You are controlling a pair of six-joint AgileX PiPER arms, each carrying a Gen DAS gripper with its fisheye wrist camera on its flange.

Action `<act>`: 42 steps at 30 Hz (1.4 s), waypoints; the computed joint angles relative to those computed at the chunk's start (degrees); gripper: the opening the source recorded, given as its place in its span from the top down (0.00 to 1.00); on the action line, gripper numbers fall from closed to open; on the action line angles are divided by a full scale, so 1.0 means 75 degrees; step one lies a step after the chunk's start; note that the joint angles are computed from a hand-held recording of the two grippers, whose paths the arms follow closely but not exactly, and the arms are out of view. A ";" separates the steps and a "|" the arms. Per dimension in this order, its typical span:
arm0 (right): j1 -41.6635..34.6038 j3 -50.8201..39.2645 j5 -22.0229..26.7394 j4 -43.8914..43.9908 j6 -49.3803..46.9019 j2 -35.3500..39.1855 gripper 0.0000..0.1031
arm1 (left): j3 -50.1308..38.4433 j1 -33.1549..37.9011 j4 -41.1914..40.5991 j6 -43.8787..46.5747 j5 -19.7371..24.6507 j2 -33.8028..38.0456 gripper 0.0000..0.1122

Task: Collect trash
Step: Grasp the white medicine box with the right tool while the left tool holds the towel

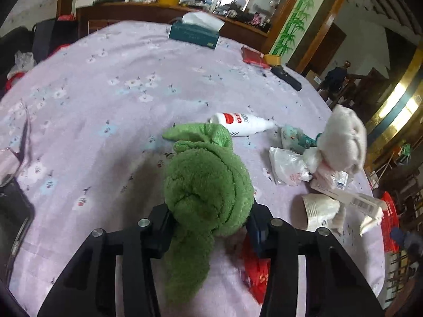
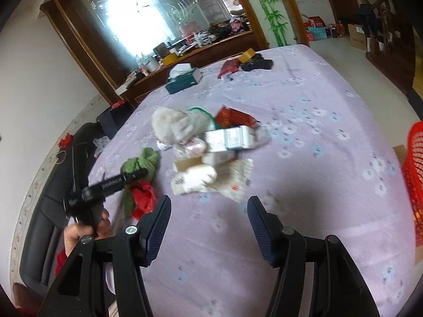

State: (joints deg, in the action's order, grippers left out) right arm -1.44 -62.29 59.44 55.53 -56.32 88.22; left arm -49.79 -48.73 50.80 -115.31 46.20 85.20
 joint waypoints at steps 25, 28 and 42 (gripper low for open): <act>0.0489 -0.1236 0.1014 0.0420 0.1940 0.2241 0.86 | -0.0704 -0.2433 0.1082 -0.0585 0.2398 0.0231 0.60; 0.0302 -0.0571 0.0870 0.0466 0.1185 0.1634 0.86 | -0.1047 -0.2611 0.1170 -0.0535 0.2478 0.0499 0.60; 0.0013 0.1417 -0.1099 0.0722 -0.1113 -0.0711 0.86 | -0.2908 -0.2998 0.1311 0.0399 0.2985 0.1886 0.60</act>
State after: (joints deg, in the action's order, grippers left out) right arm -1.35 -51.66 51.20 60.95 -64.67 82.88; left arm -71.60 -71.22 60.64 -112.31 68.59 99.35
